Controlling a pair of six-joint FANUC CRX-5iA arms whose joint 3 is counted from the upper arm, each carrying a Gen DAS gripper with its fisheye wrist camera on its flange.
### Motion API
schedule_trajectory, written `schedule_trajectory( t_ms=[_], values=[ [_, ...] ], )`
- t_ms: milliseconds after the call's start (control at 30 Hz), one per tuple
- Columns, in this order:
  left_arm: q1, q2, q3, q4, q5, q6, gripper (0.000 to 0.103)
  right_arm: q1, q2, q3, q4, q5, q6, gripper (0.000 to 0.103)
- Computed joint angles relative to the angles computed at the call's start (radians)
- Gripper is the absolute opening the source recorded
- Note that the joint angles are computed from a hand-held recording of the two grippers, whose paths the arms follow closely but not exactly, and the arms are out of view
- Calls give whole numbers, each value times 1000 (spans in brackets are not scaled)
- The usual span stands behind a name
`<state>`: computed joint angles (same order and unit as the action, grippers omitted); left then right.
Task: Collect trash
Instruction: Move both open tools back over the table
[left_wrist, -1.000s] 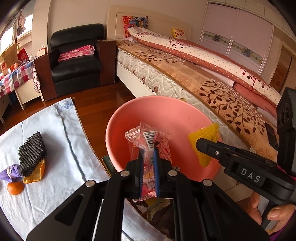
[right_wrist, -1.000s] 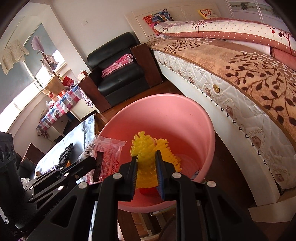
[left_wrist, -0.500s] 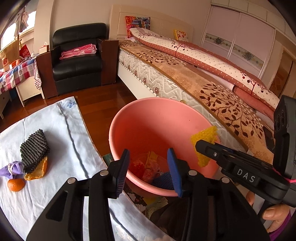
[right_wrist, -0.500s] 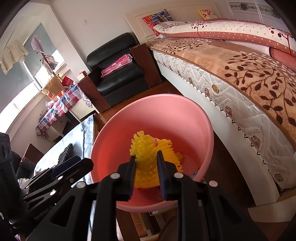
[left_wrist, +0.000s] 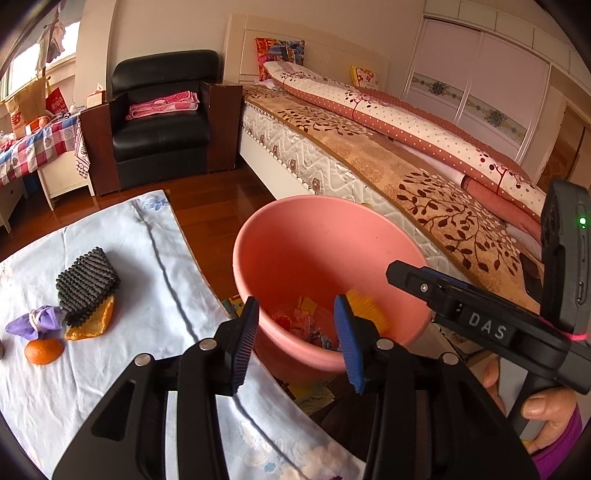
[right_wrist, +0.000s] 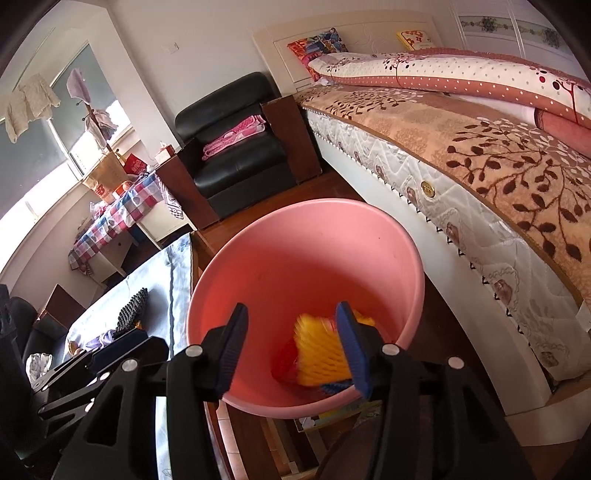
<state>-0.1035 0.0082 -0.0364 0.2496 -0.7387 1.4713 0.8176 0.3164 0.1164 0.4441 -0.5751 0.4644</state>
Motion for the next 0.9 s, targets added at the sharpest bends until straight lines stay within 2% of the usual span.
schedule_trajectory(
  t_ms=[200,533,900],
  values=[
    [19,-42,-38,16,19,-8,42,7,-7,1,11,-5,-6,49],
    [47,-107,-86,-22,32,19,42,41,-18,8,14,0,21,49],
    [158,-216,-171,-51,25,35,42,103,2,51,-14,22,89,49]
  ],
)
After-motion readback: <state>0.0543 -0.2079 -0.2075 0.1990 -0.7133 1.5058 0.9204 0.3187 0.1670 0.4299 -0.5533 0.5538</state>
